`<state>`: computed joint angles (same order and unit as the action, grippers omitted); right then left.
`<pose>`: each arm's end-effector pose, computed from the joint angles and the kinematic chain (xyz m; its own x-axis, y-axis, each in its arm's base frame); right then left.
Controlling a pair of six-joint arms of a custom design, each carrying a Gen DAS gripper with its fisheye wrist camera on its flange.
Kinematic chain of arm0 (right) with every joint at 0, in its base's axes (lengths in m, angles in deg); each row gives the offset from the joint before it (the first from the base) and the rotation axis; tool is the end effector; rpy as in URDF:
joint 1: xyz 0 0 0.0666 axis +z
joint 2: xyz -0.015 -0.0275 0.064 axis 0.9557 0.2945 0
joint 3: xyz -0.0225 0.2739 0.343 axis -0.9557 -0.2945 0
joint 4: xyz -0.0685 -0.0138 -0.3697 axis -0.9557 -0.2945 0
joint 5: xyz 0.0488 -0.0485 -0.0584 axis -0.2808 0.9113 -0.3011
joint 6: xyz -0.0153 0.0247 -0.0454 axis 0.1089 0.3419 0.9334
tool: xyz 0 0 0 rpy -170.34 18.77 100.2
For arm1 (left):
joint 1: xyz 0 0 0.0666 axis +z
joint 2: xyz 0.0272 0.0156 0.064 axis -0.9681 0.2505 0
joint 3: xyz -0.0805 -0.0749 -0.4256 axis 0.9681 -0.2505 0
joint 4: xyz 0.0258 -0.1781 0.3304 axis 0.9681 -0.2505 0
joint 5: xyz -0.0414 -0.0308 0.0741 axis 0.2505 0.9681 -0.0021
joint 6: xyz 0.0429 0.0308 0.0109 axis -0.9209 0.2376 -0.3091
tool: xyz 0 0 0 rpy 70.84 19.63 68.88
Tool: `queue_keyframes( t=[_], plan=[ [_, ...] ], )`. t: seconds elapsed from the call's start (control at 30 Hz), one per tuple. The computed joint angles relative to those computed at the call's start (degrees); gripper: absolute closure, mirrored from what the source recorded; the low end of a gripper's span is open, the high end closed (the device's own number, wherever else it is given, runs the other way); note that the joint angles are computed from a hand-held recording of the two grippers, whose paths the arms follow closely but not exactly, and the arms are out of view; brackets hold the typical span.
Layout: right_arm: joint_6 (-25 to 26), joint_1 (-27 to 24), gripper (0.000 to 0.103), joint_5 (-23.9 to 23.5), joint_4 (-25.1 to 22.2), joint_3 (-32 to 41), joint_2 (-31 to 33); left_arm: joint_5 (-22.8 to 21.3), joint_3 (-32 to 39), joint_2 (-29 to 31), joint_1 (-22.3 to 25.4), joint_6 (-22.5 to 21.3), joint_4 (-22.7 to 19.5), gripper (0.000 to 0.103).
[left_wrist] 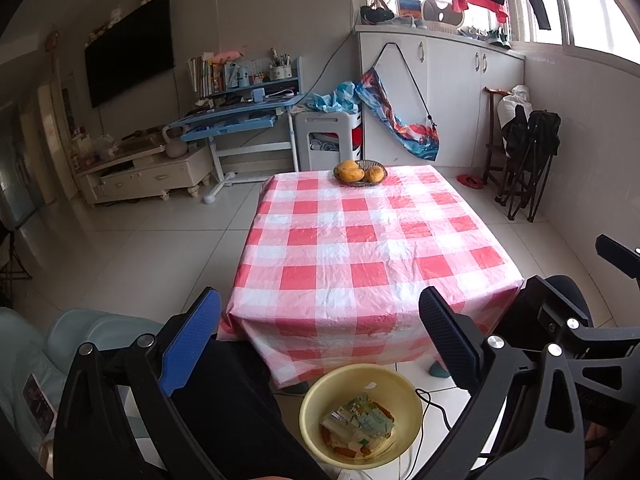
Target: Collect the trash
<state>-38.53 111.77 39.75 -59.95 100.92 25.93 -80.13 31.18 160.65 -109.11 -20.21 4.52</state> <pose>0.2803 0.1897 0.3729 -0.5062 0.1587 -0.8477 0.4219 0.9028 -0.0829 0.3507 -0.2277 0.4180 -0.4813 0.3127 -0.8189 0.4487 0.8904 0.0764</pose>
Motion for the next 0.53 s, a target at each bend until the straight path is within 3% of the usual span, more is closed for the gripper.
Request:
queue_keyframes(
  t=[0.13,0.23,0.4,0.53],
  plan=[
    [-1.3,0.9,0.007,0.0,0.0,0.4,1.6,-3.2,-0.8,-0.2,0.9,0.3,1.8,0.007],
    [-0.4,0.1,0.007,-2.1,1.7,0.8,3.4,-3.3,0.0,0.9,1.7,-0.2,0.4,0.007],
    [4.6,-4.3,0.007,-8.1,5.7,0.7,5.6,0.2,2.9,4.0,5.0,1.4,-4.7,0.007],
    [10.8,-9.7,0.007,-13.6,9.7,2.0,8.6,0.6,4.3,6.4,6.9,2.0,-4.8,0.007]
  ],
)
